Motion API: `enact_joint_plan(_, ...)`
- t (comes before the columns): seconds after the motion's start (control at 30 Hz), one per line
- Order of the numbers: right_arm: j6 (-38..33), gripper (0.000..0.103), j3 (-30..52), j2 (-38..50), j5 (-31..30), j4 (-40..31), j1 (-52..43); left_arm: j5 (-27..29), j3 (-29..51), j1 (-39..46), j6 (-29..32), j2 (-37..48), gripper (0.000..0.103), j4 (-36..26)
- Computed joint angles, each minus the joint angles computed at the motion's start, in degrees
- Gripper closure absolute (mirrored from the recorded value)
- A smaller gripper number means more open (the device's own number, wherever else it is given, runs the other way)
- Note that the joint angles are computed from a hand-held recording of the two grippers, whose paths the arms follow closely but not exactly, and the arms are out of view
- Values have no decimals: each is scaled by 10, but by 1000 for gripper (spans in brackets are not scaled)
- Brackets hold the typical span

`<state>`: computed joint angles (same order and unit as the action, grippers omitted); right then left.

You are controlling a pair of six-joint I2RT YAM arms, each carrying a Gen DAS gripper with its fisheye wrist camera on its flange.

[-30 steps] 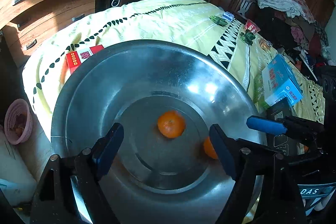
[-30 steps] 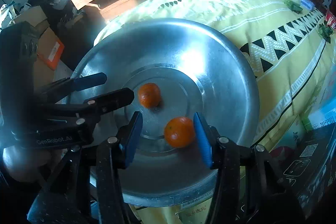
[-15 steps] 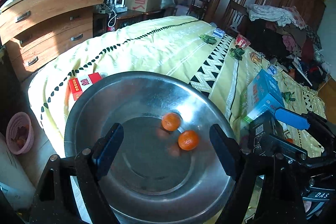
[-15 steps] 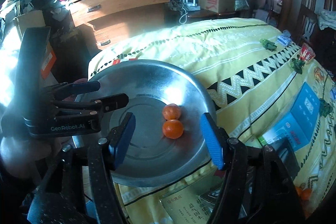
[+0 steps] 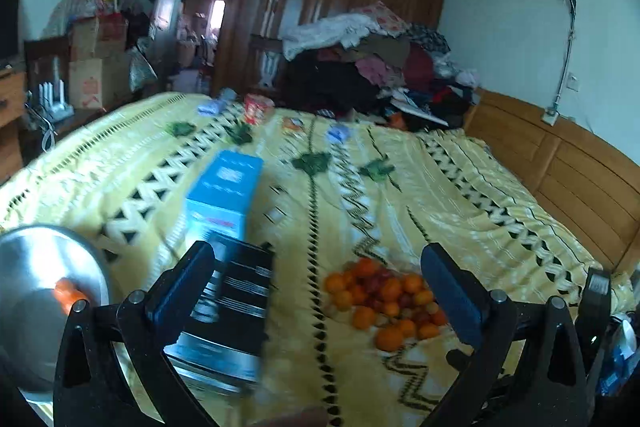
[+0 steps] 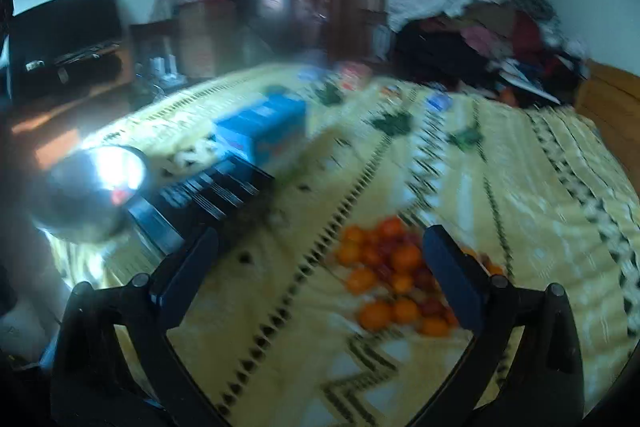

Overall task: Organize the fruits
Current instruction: 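Withdraw both open tools from the bowl back over the bed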

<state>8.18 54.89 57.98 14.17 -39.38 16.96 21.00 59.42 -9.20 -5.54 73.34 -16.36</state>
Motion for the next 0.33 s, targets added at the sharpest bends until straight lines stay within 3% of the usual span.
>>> enact_joint_plan(0.17,-24,1,-120,-90,-80,-51,-170,-35,-1,-131,-65,146,0,33)
enact_joint_plan(0.33,-52,2,-170,-109,-144,-54,-257,-100,-9,-199,-68,230,0,59)
